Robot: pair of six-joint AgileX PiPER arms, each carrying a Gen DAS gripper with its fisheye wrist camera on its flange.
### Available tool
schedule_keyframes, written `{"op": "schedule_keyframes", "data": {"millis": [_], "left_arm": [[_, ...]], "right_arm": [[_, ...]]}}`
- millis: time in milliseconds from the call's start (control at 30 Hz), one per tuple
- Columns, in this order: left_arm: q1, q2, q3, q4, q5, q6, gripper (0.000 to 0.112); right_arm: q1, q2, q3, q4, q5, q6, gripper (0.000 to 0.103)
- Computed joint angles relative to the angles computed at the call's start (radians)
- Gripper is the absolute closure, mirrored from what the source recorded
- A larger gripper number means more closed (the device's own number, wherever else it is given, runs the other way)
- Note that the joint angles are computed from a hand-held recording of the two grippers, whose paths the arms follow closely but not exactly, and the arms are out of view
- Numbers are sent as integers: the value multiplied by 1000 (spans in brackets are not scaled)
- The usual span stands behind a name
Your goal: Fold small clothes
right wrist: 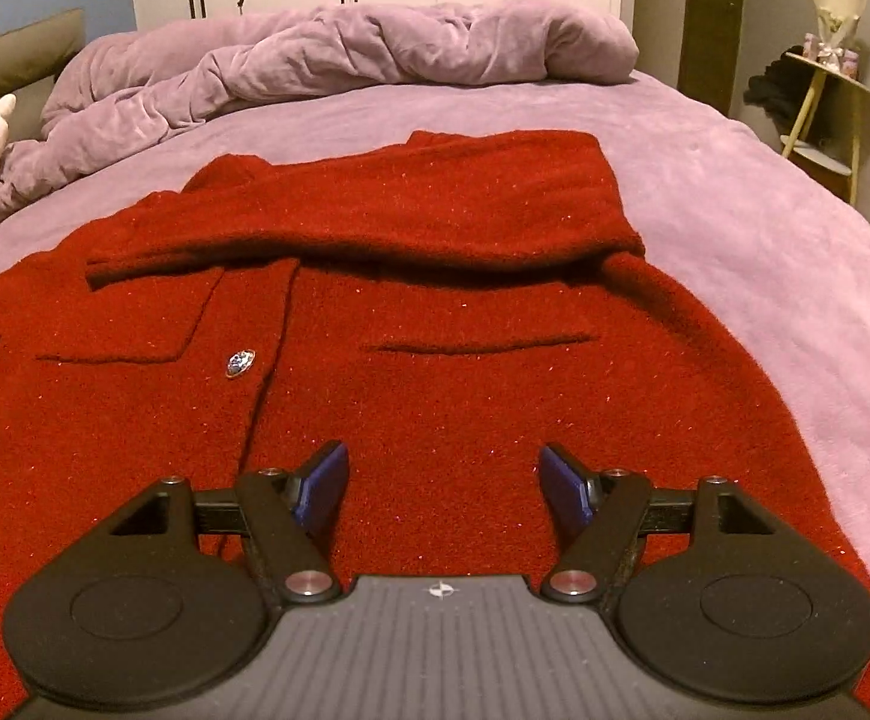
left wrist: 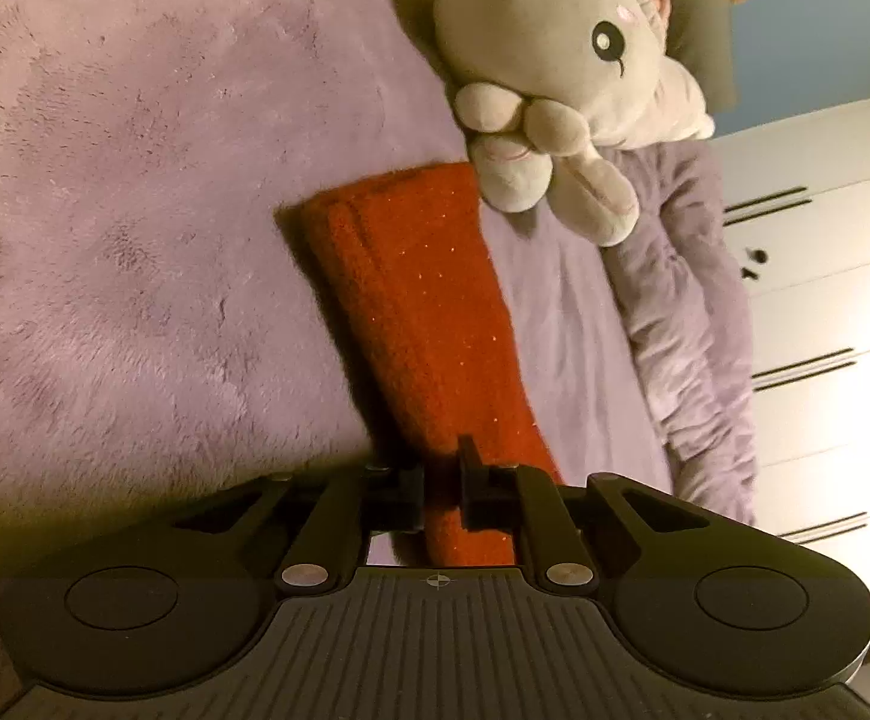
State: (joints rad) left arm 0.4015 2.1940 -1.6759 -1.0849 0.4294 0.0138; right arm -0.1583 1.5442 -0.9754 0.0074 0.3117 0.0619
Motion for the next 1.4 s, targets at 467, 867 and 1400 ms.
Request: {"op": "schedule_keyframes", "data": {"millis": [467,867,1400], "left_arm": [[-418,-159,-203,544,-27,120,102],[-788,154,-544,1055,240,-176,47],[-619,-221,115,1403,-30,-763,33]], "right_arm": [[-25,-6,24,146,-37,-153,28],[-156,-24,-35,569,107,-623,31],[214,343,-588,264,89,-416,40]]}}
